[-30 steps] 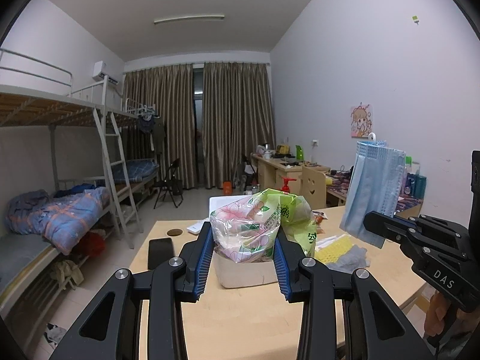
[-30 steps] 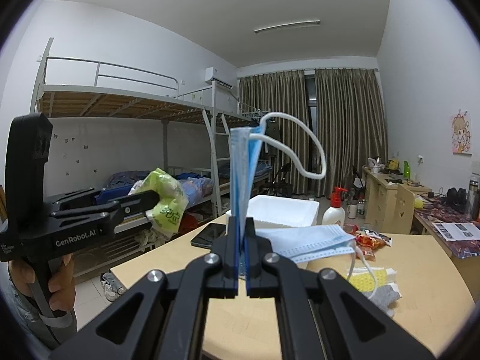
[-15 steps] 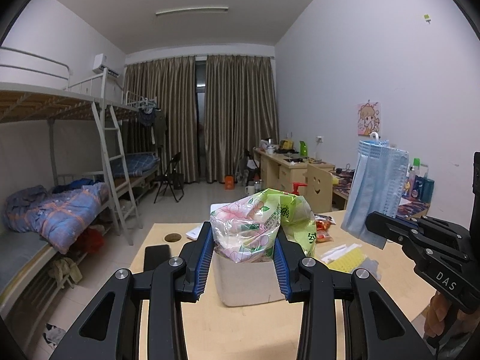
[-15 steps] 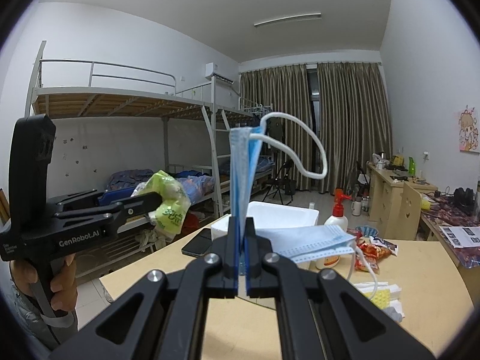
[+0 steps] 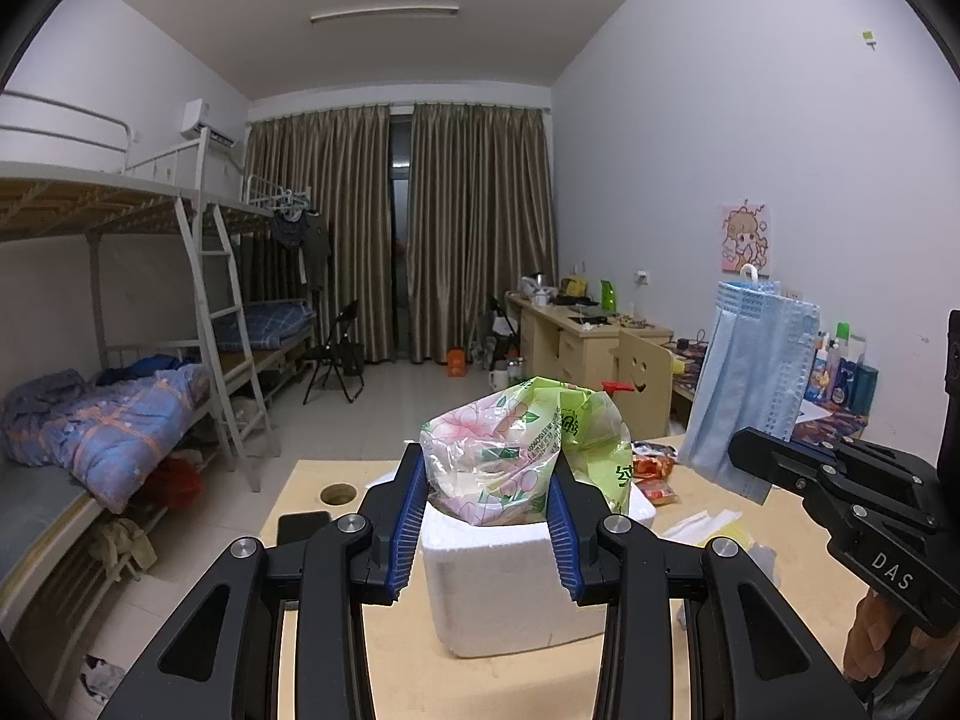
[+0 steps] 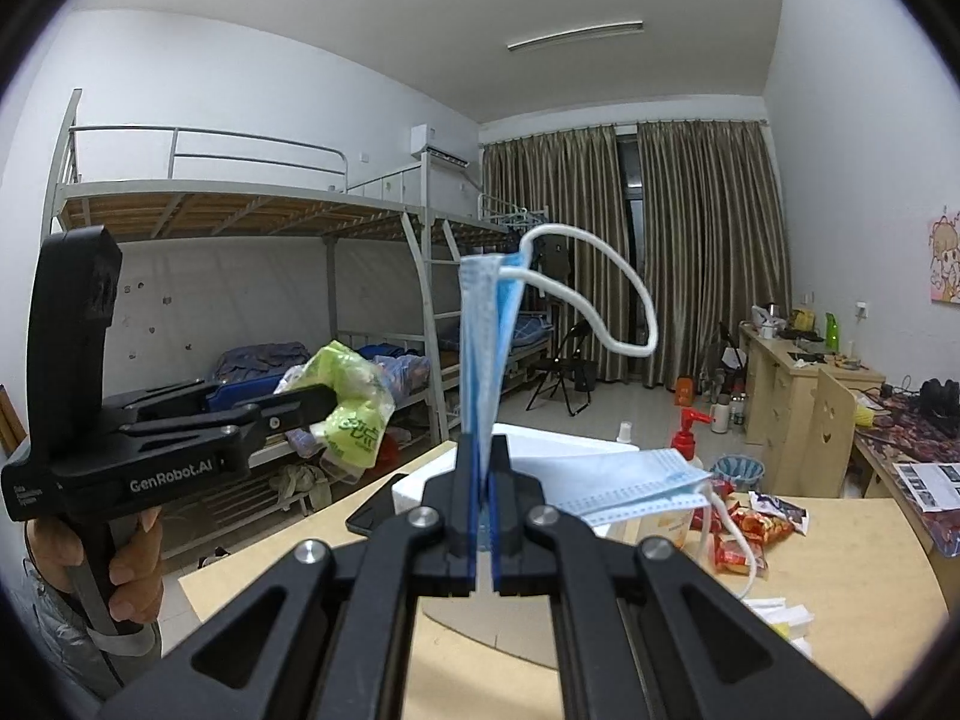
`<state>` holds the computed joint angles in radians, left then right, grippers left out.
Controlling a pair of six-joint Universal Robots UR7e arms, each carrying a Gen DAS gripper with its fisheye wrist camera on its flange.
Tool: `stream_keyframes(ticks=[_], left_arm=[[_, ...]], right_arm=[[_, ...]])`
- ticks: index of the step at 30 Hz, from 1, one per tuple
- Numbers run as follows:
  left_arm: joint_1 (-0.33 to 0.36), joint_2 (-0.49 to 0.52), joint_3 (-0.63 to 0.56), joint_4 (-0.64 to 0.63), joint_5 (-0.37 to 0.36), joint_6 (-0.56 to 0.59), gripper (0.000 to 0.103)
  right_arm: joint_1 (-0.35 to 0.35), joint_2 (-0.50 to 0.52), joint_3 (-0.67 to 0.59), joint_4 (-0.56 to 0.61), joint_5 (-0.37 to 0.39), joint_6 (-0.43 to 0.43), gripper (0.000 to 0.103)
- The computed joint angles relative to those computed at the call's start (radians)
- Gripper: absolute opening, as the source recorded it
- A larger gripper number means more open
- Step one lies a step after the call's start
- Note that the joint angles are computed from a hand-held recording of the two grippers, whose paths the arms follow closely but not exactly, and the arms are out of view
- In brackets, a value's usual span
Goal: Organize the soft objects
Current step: 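Carry the tissue pack with the left gripper over the white foam box while the right gripper holds the mask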
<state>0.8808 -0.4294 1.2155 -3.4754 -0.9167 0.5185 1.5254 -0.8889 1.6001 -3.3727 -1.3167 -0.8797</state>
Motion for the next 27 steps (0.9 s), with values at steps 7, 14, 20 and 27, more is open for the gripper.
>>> stream_keyframes(ticks=[7, 14, 20, 27], left_arm=[[0.022, 0.037, -0.091, 0.07, -0.019, 0.003, 0.039], [0.047, 0.094, -0.224, 0.173, -0.04, -0.002, 0.039], [0.065, 0.138, -0.335, 0.271, -0.057, -0.029, 0.039], [0.079, 0.197, -0.461, 0.358, -0.071, -0.014, 0.039]], right_arm=[[0.01, 0.038, -0.074, 0.044, -0.014, 0.004, 0.005], [0.014, 0.068, -0.141, 0.091, -0.025, 0.01, 0.005], [0.023, 0.101, -0.211, 0.141, -0.042, 0.017, 0.005], [0.027, 0.126, -0.267, 0.174, -0.054, 0.024, 0.005]])
